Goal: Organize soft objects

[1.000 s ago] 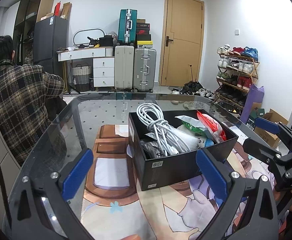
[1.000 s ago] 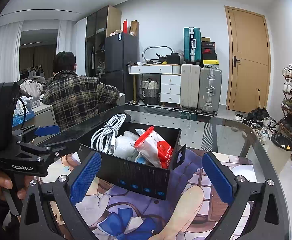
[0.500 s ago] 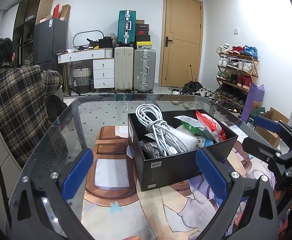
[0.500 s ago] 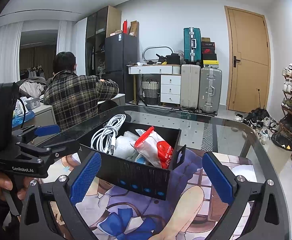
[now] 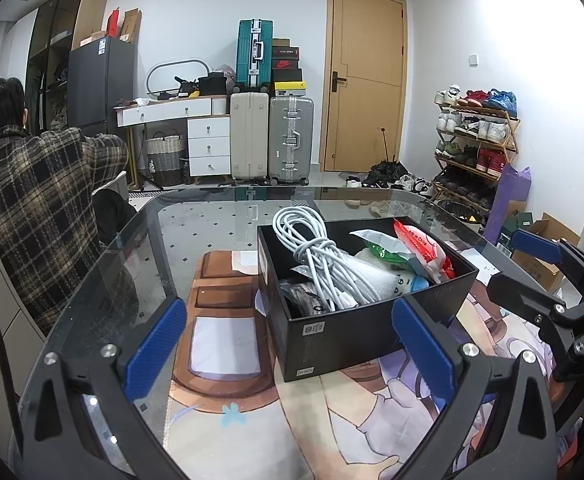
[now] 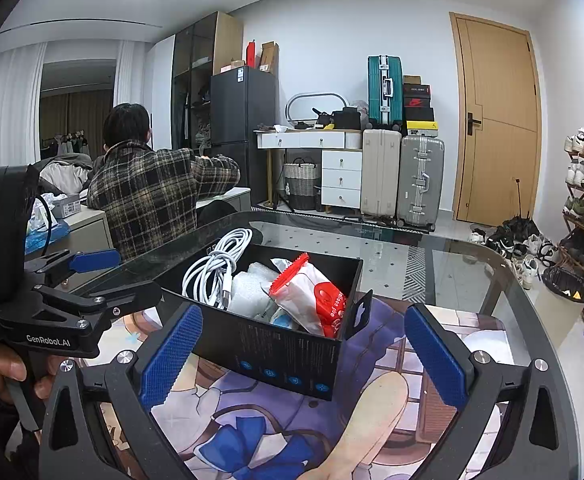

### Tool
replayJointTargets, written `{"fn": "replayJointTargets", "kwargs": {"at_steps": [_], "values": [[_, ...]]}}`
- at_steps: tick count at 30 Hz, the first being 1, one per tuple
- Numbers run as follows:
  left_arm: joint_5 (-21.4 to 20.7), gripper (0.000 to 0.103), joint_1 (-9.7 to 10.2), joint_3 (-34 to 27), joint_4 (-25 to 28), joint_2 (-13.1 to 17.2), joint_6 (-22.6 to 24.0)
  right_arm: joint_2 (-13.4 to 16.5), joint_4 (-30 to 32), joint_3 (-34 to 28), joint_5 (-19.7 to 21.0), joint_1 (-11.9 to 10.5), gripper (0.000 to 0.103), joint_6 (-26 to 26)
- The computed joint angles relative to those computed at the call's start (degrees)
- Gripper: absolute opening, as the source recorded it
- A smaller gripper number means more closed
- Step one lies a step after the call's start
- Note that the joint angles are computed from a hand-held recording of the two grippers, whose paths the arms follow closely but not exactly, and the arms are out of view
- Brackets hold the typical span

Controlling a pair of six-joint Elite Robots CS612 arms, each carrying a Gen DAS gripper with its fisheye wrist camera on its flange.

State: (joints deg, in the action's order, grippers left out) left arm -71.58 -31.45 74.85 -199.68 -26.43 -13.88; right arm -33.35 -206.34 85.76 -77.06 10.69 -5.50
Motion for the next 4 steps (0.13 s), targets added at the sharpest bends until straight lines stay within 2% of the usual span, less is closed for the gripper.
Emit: {"fn": "replayJointTargets", "kwargs": {"at_steps": [4], "values": [[-0.2,0.103,0.06,0.1,0.0,0.0,-0.1,0.0,0.0,0.0,0.0,0.0,0.102,0.0]]}}
